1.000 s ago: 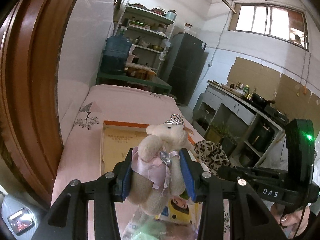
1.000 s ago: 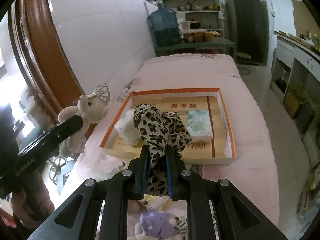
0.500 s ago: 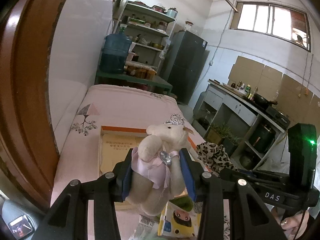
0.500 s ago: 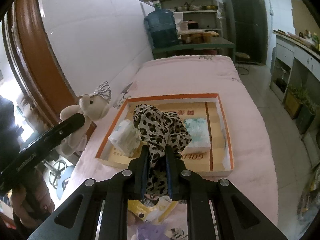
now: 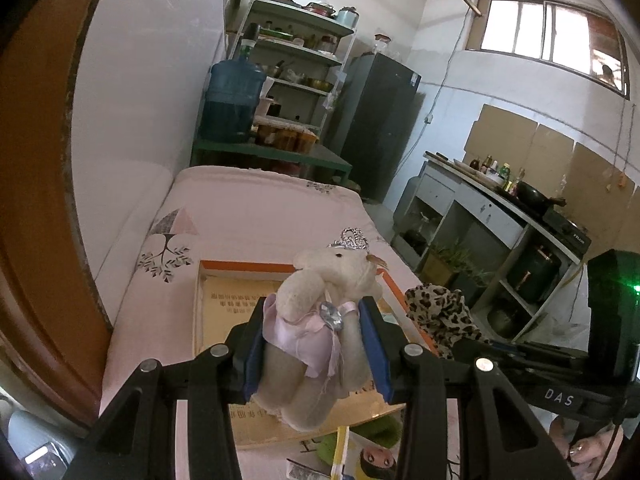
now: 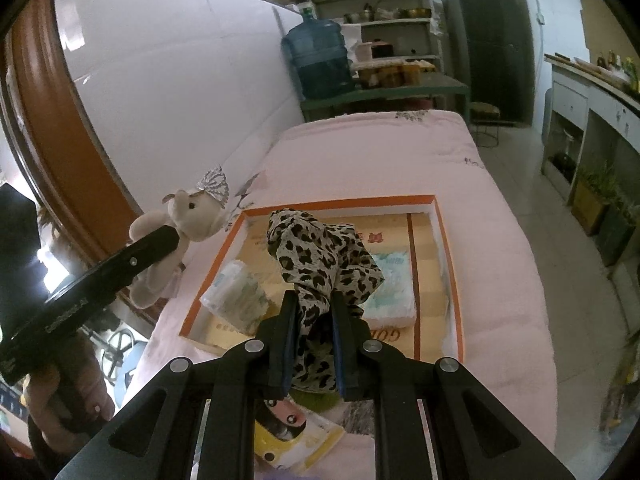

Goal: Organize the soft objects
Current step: 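Carry the bear and cloth into the tray and open both grippers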

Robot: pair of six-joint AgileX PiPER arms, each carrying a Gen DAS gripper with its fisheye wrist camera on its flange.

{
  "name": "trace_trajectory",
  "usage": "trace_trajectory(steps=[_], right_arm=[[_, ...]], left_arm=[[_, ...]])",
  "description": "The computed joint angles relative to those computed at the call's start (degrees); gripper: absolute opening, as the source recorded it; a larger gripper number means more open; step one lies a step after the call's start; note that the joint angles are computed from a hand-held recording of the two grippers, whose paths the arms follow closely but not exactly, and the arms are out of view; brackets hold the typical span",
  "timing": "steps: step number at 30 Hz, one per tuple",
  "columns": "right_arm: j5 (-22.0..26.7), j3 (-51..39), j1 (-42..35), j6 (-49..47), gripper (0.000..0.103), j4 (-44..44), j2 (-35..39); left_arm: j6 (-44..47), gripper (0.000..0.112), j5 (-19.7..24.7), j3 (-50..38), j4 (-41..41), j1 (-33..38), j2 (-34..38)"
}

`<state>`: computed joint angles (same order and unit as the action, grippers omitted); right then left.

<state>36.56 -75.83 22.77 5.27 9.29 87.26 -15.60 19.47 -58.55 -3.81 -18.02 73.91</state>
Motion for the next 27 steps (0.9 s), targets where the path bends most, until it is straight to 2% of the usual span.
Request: trace_trajectory(steps=[6, 11, 16, 22, 27], right_arm=[[-0.39, -1.46, -2.2, -2.26, 0.016, 2.64, 1.75], [-0.38, -3.36, -4.12, -5.4, 0.016, 5.37, 4.14], [0.04, -5.86, -5.05, -9.12, 0.016, 8.65, 7.18], [-0.13, -8.31, -4.38, -11.91, 0.016, 11.52, 11.53], [0.52, -11.04, -2.71, -11.47, 0.016, 10.23, 16.19]], left_arm=[[7.58, 0.044, -0.2, -1.23, -8.45, 3.98, 2.22], [5.99, 0.044, -0.1, -3.45, -6.53, 5.39, 5.32], [10.27, 0.044, 0.13, -5.53, -11.49, 6.54, 8.2], [8.26, 0.044, -0.44, -7.63, -9.31, 6.77, 11.61], [1.77, 0.044, -0.16, -9.98, -1.64, 6.56, 15.26]])
